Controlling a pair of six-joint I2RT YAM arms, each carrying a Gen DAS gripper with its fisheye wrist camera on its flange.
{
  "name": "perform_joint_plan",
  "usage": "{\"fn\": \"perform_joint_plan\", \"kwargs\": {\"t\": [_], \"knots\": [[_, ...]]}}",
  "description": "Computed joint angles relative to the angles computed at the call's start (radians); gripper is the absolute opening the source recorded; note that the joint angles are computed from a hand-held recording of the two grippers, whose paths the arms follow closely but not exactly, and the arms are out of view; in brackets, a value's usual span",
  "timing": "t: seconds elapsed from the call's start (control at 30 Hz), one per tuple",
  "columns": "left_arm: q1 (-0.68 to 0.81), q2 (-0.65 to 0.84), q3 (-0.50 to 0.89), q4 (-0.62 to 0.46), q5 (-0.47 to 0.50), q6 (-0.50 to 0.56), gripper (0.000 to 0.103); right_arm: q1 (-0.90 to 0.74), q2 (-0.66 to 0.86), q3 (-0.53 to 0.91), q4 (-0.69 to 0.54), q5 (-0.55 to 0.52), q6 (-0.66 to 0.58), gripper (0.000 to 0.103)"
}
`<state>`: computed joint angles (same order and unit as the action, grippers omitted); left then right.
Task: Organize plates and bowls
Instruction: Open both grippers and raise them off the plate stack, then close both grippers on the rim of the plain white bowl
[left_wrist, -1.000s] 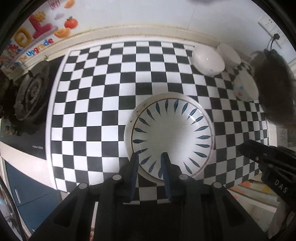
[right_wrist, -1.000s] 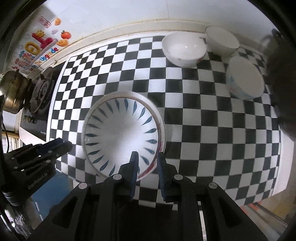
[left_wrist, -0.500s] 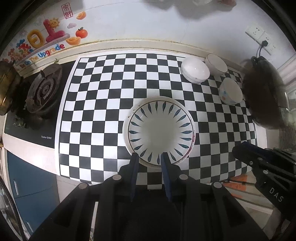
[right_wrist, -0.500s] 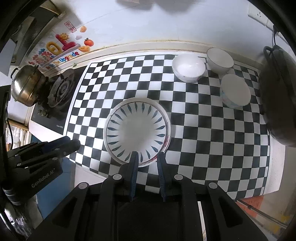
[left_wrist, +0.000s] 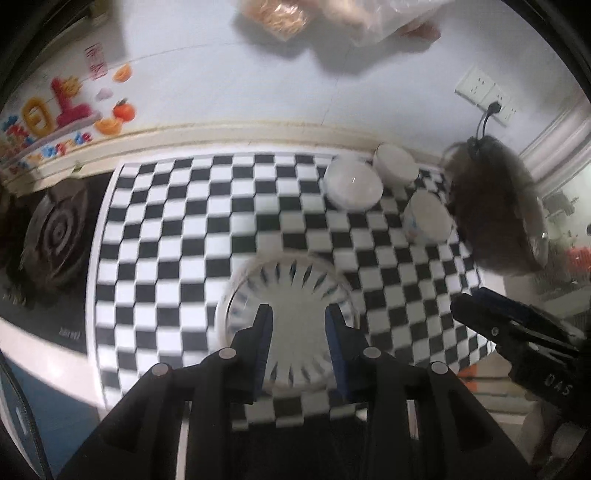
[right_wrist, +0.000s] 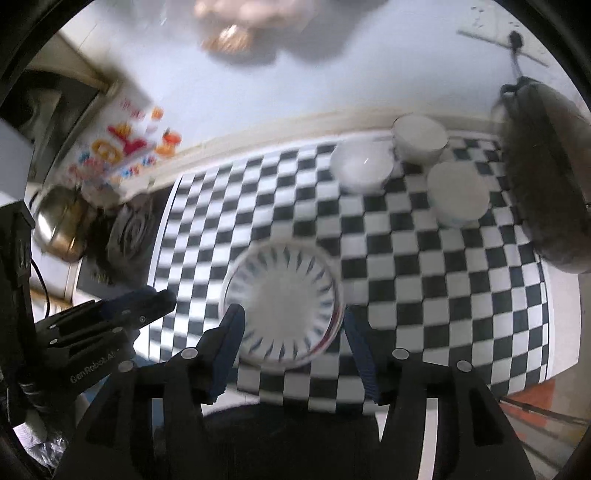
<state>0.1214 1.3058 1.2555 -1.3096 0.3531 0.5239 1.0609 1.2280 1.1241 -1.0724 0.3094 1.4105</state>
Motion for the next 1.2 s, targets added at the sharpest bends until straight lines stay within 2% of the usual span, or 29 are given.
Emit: {"fn": "perform_joint_plan", "kwargs": {"t": [0.1,0.2,0.33,0.43,0.53,0.73,0.87,0.93,1.0,1.07,1.2], "knots": [[-0.092,0.078,0.032,0.078,-0.009,-0.075,0.027,-0.117,-0.053,-0.073,0.042,0.009,-0.039,0.06],[-0.203,0.211,0.089,0.161,-0.056,-0.178,0.027,-0.312,-0.089,-0.157,0.132,-0.068,-0.175,0.06],[-0.278,0.475,0.265,0.098,-0.033,-0.26,0.027,-0.606,-0.045,-0.236,0.271,-0.222,-0.399,0.06],[-0.334,0.646,0.394,0.08,-0.044,-0.323,0.027,-0.804,0.092,-0.255,0.385,-0.345,-0.564,0.059],[-0.385,0.813,0.547,0.056,-0.058,-0.396,0.027,-0.95,0.299,-0.214,0.478,-0.444,-0.705,0.059],[-0.456,1.152,0.926,-0.062,-0.06,-0.497,0.027,-1.079,0.641,-0.052,0.519,-0.523,-0.882,0.059],[-0.482,1.309,1.109,-0.122,-0.065,-0.525,0.027,-1.134,0.823,0.071,0.51,-0.566,-0.959,0.048],[-0.495,1.336,1.129,-0.111,-0.078,-0.519,0.026,-1.146,0.87,0.104,0.505,-0.584,-0.974,0.036],[-0.501,1.325,1.096,-0.079,-0.082,-0.515,0.017,-1.155,0.915,0.139,0.49,-0.602,-0.991,0.015],[-0.506,1.308,1.062,-0.057,-0.092,-0.517,0.014,-1.155,0.932,0.15,0.488,-0.593,-0.998,0.009],[-0.517,1.222,0.931,0.01,-0.108,-0.52,0.014,-1.147,0.935,0.145,0.498,-0.59,-1.003,0.008]]}}
